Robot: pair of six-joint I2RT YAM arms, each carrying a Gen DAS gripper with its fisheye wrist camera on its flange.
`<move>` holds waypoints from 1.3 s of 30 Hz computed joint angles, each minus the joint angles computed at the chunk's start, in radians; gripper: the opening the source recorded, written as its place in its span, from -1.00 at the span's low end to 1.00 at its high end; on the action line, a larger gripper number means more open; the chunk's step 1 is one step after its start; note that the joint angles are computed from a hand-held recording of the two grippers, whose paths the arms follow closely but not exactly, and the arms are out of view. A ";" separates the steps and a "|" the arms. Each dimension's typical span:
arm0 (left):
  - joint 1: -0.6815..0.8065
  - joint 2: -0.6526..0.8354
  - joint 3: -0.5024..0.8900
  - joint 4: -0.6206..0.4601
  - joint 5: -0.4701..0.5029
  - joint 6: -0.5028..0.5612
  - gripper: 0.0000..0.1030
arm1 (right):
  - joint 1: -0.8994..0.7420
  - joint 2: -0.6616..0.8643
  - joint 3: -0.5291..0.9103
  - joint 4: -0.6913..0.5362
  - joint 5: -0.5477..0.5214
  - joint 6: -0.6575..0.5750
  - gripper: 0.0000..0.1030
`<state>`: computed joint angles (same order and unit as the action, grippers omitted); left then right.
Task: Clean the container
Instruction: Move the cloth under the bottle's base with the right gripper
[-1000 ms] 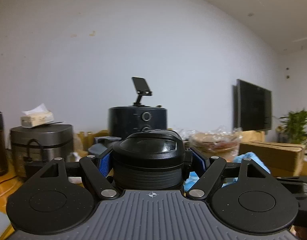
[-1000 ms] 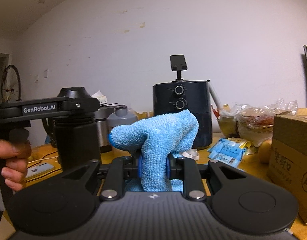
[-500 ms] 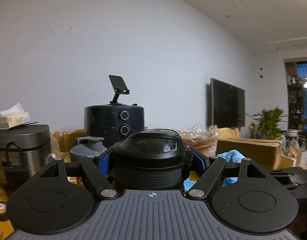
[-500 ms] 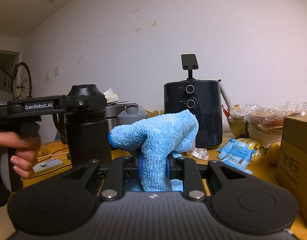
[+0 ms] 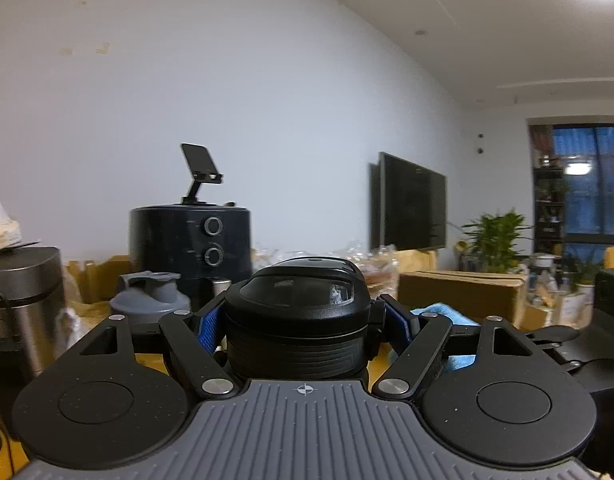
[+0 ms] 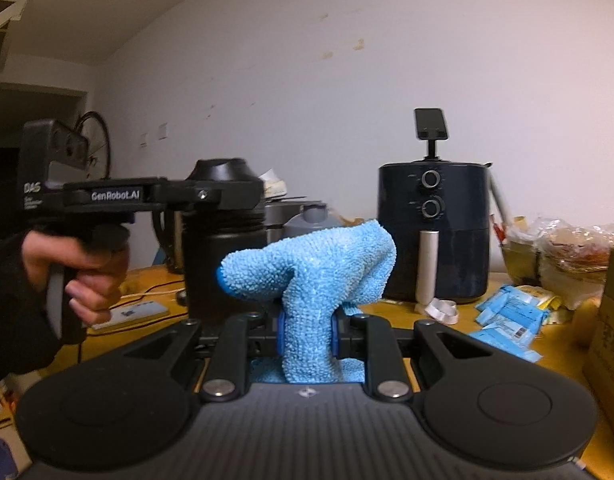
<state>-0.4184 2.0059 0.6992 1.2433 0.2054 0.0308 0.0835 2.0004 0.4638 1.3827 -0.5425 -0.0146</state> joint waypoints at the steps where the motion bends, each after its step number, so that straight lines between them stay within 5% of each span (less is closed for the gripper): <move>1: 0.006 0.002 0.003 -0.003 0.018 0.000 0.46 | -0.003 0.002 0.006 -0.009 -0.018 -0.003 -0.70; 15: 0.063 0.024 0.048 -0.038 0.170 0.016 0.46 | -0.024 0.024 0.057 -0.052 -0.234 -0.019 -0.70; 39: 0.077 0.041 0.087 -0.067 0.199 0.017 0.47 | 0.039 0.039 0.126 -0.107 -0.190 0.001 -0.69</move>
